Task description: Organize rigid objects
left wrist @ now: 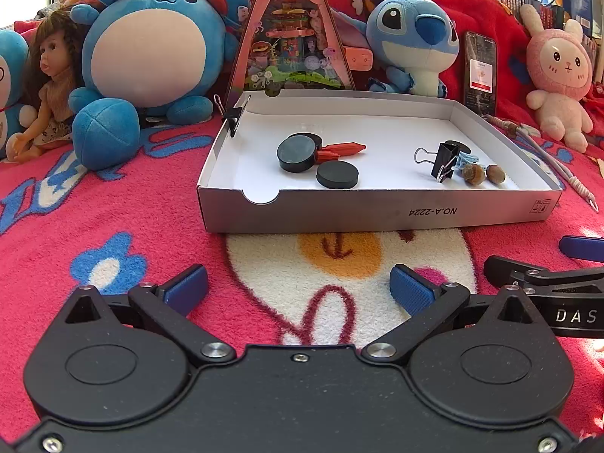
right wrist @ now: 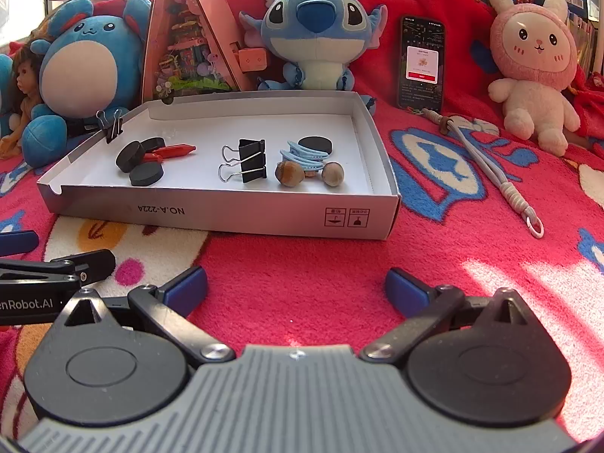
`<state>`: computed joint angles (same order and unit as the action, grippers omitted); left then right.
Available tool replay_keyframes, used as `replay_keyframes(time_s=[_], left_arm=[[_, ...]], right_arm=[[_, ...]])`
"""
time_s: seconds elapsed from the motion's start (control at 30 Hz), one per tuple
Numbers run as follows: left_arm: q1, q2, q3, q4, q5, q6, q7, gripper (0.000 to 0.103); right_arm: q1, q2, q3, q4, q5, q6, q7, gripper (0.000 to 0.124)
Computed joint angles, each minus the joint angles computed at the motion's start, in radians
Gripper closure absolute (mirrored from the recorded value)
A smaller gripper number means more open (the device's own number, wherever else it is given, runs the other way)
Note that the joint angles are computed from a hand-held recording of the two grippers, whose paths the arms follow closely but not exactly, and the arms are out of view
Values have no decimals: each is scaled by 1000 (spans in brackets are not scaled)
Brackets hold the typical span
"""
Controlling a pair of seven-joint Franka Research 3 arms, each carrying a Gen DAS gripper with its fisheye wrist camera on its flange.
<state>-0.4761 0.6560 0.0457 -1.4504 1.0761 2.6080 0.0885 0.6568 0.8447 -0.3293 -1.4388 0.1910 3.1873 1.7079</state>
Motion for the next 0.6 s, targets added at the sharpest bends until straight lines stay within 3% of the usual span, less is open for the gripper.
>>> replay_keyframes(time_s=[0.6], left_arm=[[0,0,1,0,-1,0,2,0]], right_arm=[[10,4,-14,2,-8,-5,10,21]])
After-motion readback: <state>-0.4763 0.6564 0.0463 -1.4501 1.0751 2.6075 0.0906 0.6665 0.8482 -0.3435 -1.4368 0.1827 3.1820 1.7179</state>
